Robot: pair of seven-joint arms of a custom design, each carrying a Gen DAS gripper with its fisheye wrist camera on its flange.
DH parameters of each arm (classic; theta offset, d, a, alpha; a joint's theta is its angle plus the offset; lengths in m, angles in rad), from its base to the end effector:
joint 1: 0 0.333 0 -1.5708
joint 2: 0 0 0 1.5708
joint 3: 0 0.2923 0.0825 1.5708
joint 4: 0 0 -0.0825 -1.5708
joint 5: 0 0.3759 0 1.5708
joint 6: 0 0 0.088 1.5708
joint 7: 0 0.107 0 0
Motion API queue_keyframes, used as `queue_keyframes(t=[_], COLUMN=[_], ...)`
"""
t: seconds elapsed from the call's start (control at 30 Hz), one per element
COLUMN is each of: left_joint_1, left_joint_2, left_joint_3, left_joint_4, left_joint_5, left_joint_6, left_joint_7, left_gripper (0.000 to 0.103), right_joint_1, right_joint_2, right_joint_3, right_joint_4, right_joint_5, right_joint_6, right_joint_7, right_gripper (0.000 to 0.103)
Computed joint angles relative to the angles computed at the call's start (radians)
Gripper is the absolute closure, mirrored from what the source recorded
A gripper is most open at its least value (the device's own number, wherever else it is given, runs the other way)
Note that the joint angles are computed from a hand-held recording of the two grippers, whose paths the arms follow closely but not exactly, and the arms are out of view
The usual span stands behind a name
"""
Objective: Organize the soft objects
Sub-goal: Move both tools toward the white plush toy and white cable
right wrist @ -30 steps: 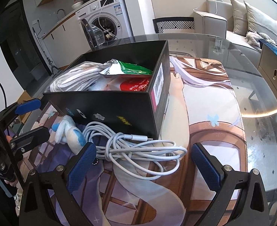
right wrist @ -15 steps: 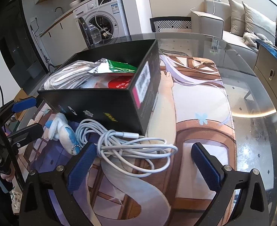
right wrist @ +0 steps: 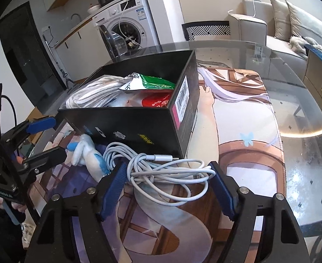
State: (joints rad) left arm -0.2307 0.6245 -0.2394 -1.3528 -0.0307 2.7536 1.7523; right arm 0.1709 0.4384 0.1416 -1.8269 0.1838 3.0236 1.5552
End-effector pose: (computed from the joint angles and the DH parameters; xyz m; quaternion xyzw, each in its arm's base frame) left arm 0.6917 -0.2957 0.4434 -0.4594 0.7979 -0.3480 0.1767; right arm 0.6515 0.1844 0.3690 -0.6928 0.6162 -0.1634 0.3372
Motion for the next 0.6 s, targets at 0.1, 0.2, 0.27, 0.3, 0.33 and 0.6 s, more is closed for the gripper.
queue_keyframes(t=[0.1, 0.2, 0.27, 0.3, 0.33, 0.6], left_joint_1=[0.003, 0.005, 0.008, 0.01, 0.012, 0.028], left_joint_2=[-0.002, -0.004, -0.003, -0.003, -0.003, 0.007], left_joint_3=[-0.004, -0.007, -0.012, -0.015, -0.018, -0.051], left_joint_4=[-0.003, -0.004, -0.002, -0.001, -0.001, 0.019], left_joint_5=[-0.002, -0.006, -0.011, -0.014, -0.018, -0.07], left_joint_6=[-0.001, -0.004, -0.011, -0.016, -0.019, -0.076], left_joint_7=[0.004, 0.009, 0.017, 0.022, 0.027, 0.099], left_gripper=[0.0, 0.0, 0.0, 0.0, 0.0, 0.0], right_joint_1=[-0.02, -0.013, -0.023, -0.029, -0.033, -0.076], right_joint_2=[-0.014, -0.035, -0.047, -0.051, -0.057, -0.113], right_joint_3=[0.024, 0.013, 0.02, 0.024, 0.026, 0.059], right_joint_4=[-0.016, -0.036, -0.047, -0.05, -0.054, -0.109], right_joint_5=[0.009, 0.004, 0.007, 0.012, 0.014, 0.069], right_joint_6=[0.015, 0.031, 0.035, 0.036, 0.038, 0.07], right_joint_7=[-0.033, -0.042, -0.056, -0.063, -0.068, -0.118], right_gripper=[0.03, 0.031, 0.032, 0.032, 0.032, 0.032])
